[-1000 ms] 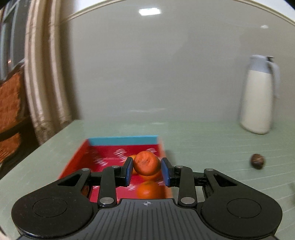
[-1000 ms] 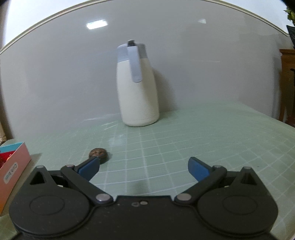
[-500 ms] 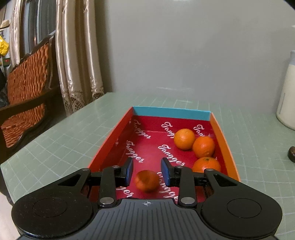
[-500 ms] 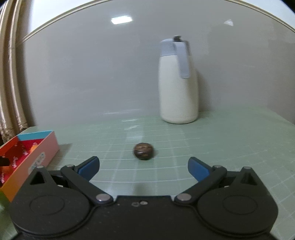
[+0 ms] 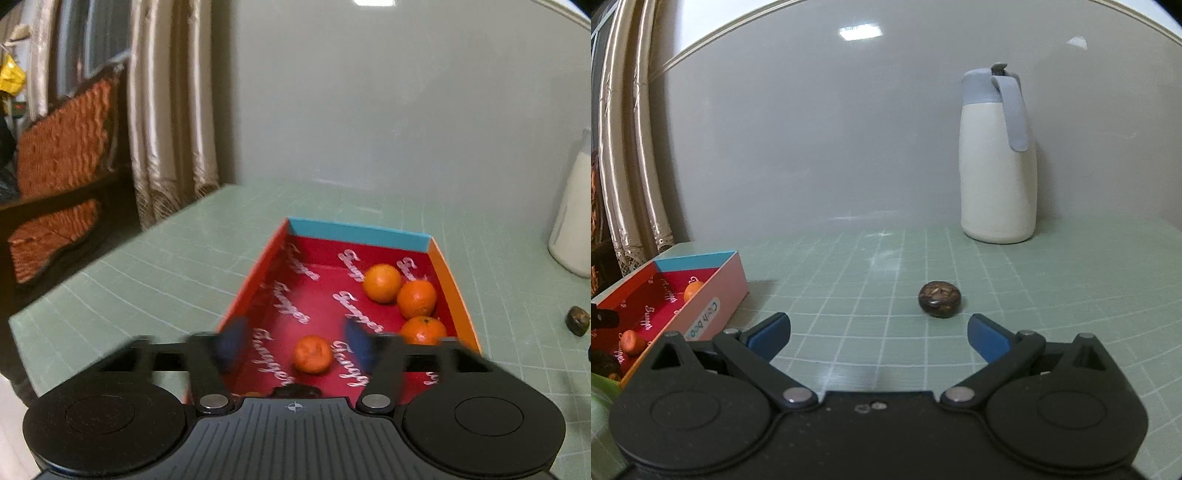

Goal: Organize fruits
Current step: 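Move the right gripper toward the last brown round fruit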

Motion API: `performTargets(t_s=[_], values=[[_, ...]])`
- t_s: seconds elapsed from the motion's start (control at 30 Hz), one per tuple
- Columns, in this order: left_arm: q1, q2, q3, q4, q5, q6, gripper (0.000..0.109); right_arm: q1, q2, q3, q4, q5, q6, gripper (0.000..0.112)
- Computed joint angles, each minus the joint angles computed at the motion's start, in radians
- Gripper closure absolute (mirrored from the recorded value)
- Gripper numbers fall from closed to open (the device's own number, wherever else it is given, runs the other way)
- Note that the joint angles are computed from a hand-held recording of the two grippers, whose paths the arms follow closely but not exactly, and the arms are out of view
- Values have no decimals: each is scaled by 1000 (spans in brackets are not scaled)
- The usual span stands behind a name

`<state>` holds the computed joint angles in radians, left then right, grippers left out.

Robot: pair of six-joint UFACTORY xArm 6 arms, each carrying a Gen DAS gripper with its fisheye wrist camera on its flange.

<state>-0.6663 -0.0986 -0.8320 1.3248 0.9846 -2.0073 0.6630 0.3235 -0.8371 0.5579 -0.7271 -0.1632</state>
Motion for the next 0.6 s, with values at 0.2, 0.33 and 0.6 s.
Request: performTargets(t_s=[0.2,0.33,0.6], values=[[-59,-46,38,10,75,-28,15,12,15,-22,-4,16,-4,10],[-100,-46,49,5,147,-41,9,21,25,-41,2,32,-14,10],[-156,-17,45,25,209,-30,6,34,50,-100,78,82,-90,10]])
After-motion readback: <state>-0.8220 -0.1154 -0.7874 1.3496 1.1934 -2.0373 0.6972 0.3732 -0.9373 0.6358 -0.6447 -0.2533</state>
